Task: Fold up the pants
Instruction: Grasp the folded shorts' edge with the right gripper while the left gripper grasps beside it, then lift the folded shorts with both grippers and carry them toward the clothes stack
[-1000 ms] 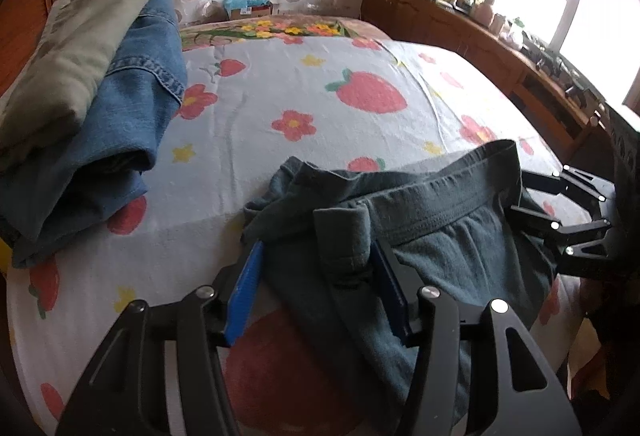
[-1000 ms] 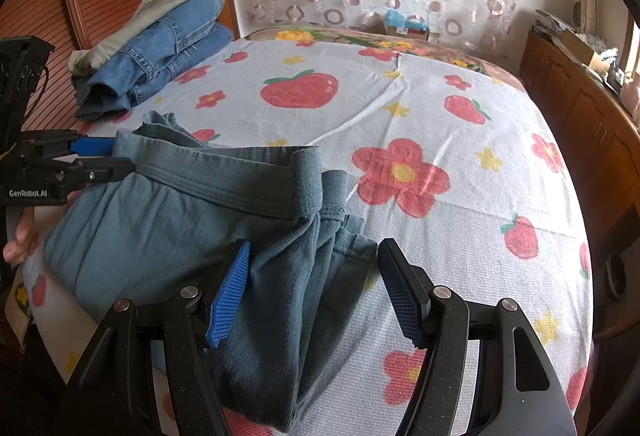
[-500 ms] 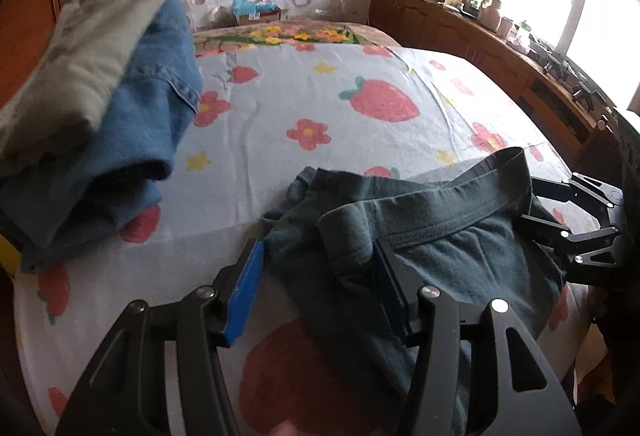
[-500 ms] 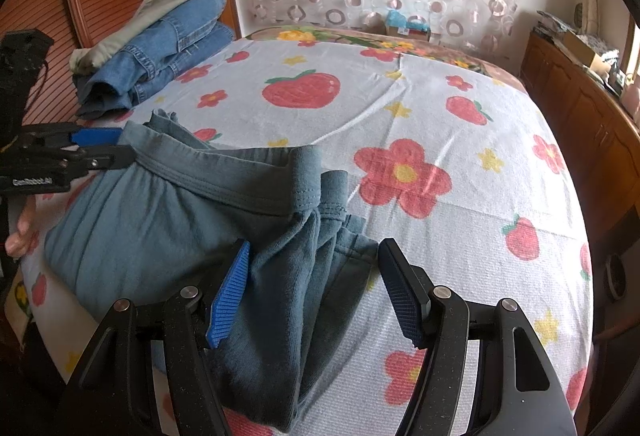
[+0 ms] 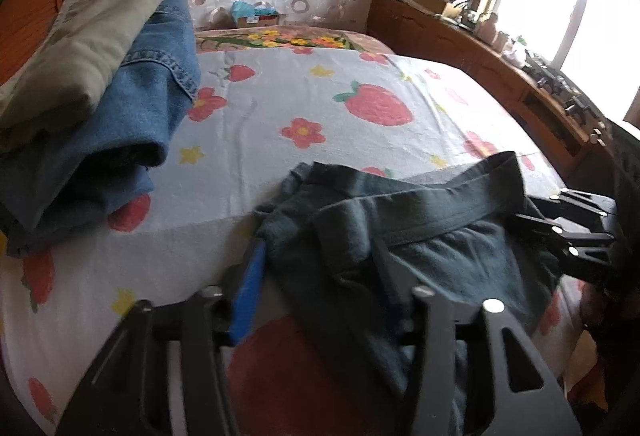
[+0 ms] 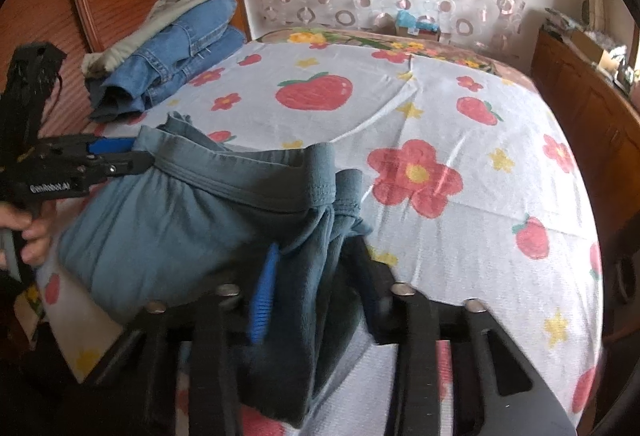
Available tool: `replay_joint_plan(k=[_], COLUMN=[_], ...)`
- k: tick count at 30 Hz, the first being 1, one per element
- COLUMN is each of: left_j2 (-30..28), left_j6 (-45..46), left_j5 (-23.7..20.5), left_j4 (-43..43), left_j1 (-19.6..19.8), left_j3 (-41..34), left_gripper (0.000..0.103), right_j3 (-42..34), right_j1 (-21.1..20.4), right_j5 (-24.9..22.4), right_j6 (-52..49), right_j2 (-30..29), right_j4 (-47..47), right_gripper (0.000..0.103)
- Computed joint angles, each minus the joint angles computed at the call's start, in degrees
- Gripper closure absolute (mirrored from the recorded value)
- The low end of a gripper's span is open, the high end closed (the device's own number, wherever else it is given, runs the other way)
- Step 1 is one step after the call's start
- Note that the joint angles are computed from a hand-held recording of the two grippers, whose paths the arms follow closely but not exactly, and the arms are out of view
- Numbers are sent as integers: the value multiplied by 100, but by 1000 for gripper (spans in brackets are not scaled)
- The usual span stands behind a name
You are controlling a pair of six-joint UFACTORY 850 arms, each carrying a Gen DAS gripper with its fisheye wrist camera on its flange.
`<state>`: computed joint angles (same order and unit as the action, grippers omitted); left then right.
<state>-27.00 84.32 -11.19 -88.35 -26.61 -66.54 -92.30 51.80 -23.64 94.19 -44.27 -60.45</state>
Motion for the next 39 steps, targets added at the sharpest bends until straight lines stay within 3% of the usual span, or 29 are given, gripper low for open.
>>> replay_joint_plan(k=[2, 6, 14, 26, 39], left_j2=[18, 142, 572, 1180, 1623], left_j6=[52, 594, 1803, 3353, 4363], left_j5=[-136, -231, -450, -512, -604], left_j4=[-32, -495, -1517, -2994, -3920], left_j1=[16, -2, -55, -109, 64], left_j3=[22, 137, 449, 712, 788], left_gripper=[73, 86, 90, 91, 91], right_j3=[61, 60, 314, 378, -256], right_j1=[-21, 2, 85, 321, 463], right_j5=[160, 172, 166, -374, -899], right_j6=[85, 178, 1206, 1651, 611], right_j2=[39, 39, 270, 661, 686], right_j4=[-47, -141, -1127, -1926, -1805], right_gripper=[85, 90, 92, 92, 92])
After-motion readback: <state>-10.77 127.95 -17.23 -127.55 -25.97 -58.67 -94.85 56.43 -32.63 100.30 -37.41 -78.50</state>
